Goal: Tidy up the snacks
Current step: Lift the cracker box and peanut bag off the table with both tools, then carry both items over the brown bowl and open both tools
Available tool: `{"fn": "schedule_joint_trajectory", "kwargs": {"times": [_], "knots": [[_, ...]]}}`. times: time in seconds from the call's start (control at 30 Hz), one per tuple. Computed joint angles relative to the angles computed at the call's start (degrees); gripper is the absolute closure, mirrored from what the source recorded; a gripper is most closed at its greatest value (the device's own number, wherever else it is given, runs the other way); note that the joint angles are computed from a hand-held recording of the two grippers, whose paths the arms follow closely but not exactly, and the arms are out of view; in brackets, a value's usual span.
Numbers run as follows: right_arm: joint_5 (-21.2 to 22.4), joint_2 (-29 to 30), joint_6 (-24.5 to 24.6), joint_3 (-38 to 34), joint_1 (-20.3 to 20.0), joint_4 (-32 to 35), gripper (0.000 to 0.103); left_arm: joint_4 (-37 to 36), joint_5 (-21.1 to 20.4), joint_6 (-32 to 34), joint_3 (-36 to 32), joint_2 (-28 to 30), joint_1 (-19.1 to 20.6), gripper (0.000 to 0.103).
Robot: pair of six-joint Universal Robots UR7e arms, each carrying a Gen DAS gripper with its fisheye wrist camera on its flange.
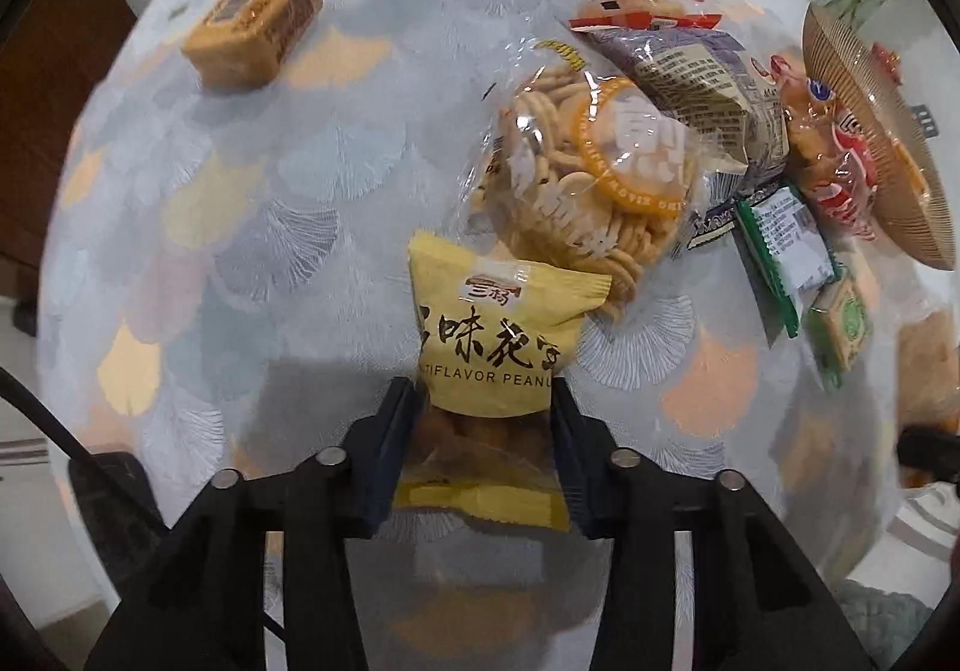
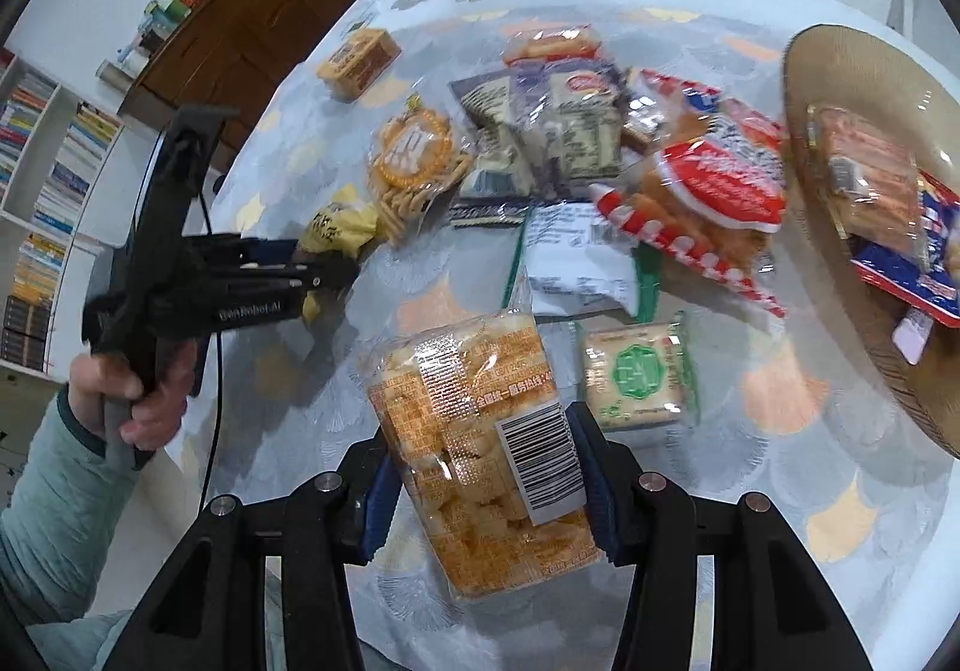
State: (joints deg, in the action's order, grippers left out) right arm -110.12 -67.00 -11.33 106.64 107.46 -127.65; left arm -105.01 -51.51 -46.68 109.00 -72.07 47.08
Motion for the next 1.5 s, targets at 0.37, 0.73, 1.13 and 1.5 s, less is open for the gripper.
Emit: {"fn": "schedule_joint_trajectory", "kwargs": {"times": [0.37, 0.73, 1.13, 1.5], "knots": [[-0.3, -4.0, 1.1, -4.2, -0.3, -0.9, 0.053, 5.2, 3.6, -6.8, -10.0, 1.2, -5.8, 0.066], [-11.2, -6.6, 6.3, -15.1, -3.1, -1.4, 0.053, -3.5, -0.2, 10.5, -29.5, 14.9, -8.9, 0.066], [-10.7, -4.8, 12.9, -20.8, -10.1, 7.5, 0.053, -10.2, -13.4, 14.8, -38.5, 31.5, -6.4, 0.066], [-5.6, -4.4, 11.2, -23.5, -12.3, 8.2, 0.027, -13.8, -11.3, 11.1, -37.1, 32.2, -5.9, 0.039]]}}
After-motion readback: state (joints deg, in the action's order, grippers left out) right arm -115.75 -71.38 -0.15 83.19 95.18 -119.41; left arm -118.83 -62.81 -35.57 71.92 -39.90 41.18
